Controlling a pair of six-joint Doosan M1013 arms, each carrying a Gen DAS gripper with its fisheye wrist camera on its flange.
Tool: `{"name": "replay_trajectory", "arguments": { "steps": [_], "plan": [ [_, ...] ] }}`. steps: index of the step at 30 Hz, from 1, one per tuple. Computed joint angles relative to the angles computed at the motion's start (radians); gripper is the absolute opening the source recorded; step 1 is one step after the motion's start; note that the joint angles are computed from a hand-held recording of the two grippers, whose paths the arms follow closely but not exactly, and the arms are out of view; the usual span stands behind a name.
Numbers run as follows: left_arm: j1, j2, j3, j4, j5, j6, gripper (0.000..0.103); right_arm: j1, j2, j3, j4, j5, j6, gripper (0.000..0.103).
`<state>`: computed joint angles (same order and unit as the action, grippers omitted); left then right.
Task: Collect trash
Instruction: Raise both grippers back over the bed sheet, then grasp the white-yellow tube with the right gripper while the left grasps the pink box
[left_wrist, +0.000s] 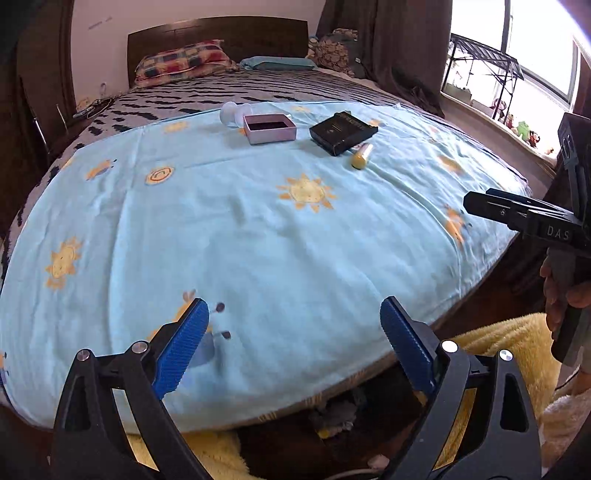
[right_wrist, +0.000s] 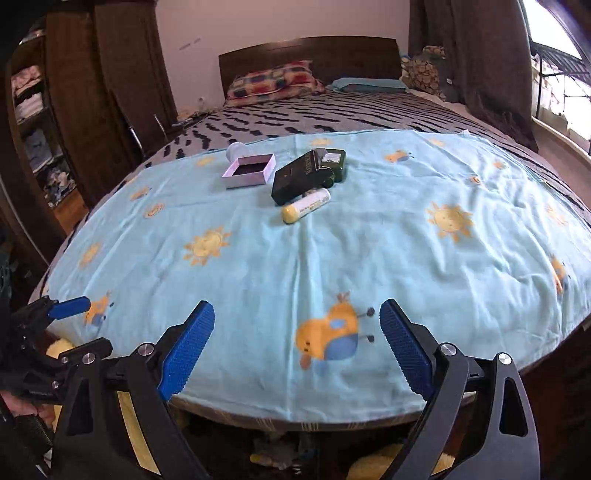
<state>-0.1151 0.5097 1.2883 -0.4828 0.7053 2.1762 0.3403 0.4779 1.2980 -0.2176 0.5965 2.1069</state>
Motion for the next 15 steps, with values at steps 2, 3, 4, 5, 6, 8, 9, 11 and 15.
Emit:
{"name": "replay_trajectory", "arguments": {
  "steps": [2,3,4,5,6,8,9,11,15],
  "plan": [
    [0.003,0.025,-0.038,0.007,0.017,-0.025,0.089,-0.005,0.023,-0.026,0.032,0.009,-0.017,0.092],
    [0.002,0.034,-0.048,0.009,0.021,-0.035,0.089,-0.01,0.037,-0.043,0.047,0.017,-0.024,0.092],
    [0.001,0.049,-0.069,0.019,0.032,-0.051,0.089,-0.013,0.048,-0.055,0.06,0.018,-0.03,0.092],
    [0.001,0.06,-0.085,0.029,0.037,-0.063,0.089,-0.016,0.059,-0.07,0.074,0.021,-0.036,0.092],
    [0.0,0.071,-0.101,0.041,0.042,-0.074,0.089,-0.021,0.074,-0.088,0.088,0.028,-0.038,0.092],
    [-0.002,0.094,-0.133,0.061,0.054,-0.086,0.089,-0.029,0.1,-0.122,0.12,0.039,-0.048,0.091],
    [-0.003,0.105,-0.15,0.069,0.061,-0.091,0.089,-0.033,0.116,-0.145,0.138,0.046,-0.059,0.09],
    [-0.005,0.123,-0.18,0.08,0.072,-0.096,0.089,-0.038,0.148,-0.191,0.158,0.07,-0.071,0.077],
    [-0.007,0.156,-0.234,0.095,0.093,-0.104,0.089,-0.044,0.215,-0.293,0.181,0.138,-0.089,0.052]
  ]
}}
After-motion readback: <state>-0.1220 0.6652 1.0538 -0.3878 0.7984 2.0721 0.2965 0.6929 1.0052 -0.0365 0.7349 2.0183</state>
